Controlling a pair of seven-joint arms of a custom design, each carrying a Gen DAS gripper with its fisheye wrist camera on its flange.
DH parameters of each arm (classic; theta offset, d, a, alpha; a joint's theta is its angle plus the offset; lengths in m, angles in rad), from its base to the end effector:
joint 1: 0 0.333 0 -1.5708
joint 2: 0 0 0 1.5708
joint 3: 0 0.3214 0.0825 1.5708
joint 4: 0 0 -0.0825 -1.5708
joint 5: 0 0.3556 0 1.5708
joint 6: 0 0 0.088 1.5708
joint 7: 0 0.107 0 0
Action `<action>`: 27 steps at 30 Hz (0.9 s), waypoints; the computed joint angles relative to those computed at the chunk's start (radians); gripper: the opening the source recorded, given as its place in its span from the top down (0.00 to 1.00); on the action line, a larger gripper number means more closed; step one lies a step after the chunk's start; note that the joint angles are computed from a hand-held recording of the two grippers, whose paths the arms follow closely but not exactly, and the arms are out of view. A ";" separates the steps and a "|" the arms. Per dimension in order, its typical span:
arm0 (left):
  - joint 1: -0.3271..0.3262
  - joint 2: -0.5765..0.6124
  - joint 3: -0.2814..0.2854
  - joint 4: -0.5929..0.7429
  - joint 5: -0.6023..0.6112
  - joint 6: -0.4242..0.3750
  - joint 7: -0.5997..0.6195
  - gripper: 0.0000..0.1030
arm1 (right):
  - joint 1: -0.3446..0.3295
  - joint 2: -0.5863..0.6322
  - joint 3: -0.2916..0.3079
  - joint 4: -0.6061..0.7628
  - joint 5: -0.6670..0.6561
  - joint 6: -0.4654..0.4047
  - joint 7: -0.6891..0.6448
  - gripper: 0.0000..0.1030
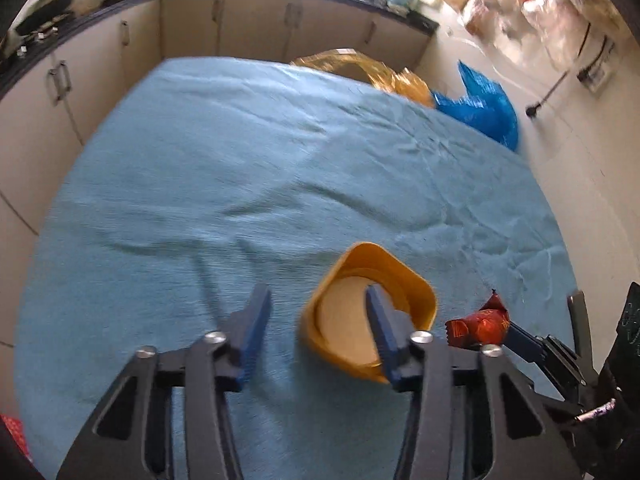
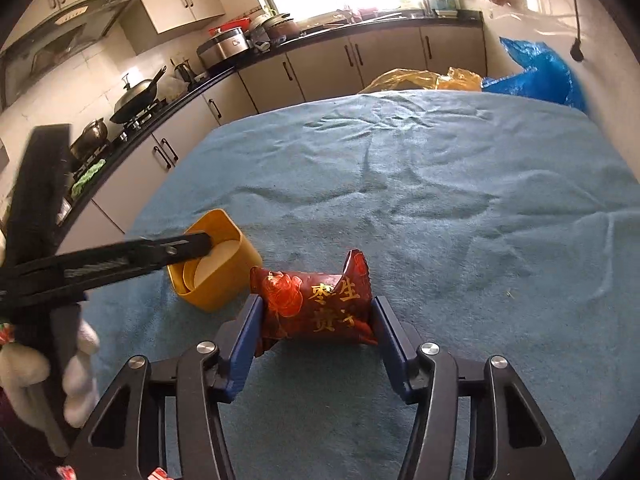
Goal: Collect trash
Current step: 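Grasp the orange tub rim with the left tool while the right tool grasps the red chip bag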
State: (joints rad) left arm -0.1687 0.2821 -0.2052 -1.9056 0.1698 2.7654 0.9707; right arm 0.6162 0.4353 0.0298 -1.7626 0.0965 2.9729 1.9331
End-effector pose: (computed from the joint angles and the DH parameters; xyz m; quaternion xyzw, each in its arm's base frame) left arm 0.5951 -0.2292 0.4420 -0.7137 0.6379 -0.2676 0.1101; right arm 0.5522 0.4041 0.4327 -0.7128 0.5904 -0.0752 0.3710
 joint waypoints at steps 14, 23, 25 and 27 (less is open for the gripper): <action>-0.030 -0.259 0.000 -0.299 0.035 -0.024 -0.136 0.91 | 0.063 -0.035 -0.077 -0.046 -0.085 0.032 0.081 0.43; -0.082 -0.580 0.018 -0.689 -0.129 0.079 -0.182 0.91 | 0.085 -0.039 -0.089 -0.044 -0.142 0.021 0.111 0.43; -0.084 -0.612 0.019 -0.735 -0.126 0.123 -0.210 0.90 | 0.104 -0.048 -0.103 -0.044 -0.164 -0.006 0.136 0.43; -0.078 -0.617 0.012 -0.747 -0.100 0.141 -0.229 0.84 | 0.084 -0.081 -0.068 -0.077 -0.156 -0.008 0.129 0.43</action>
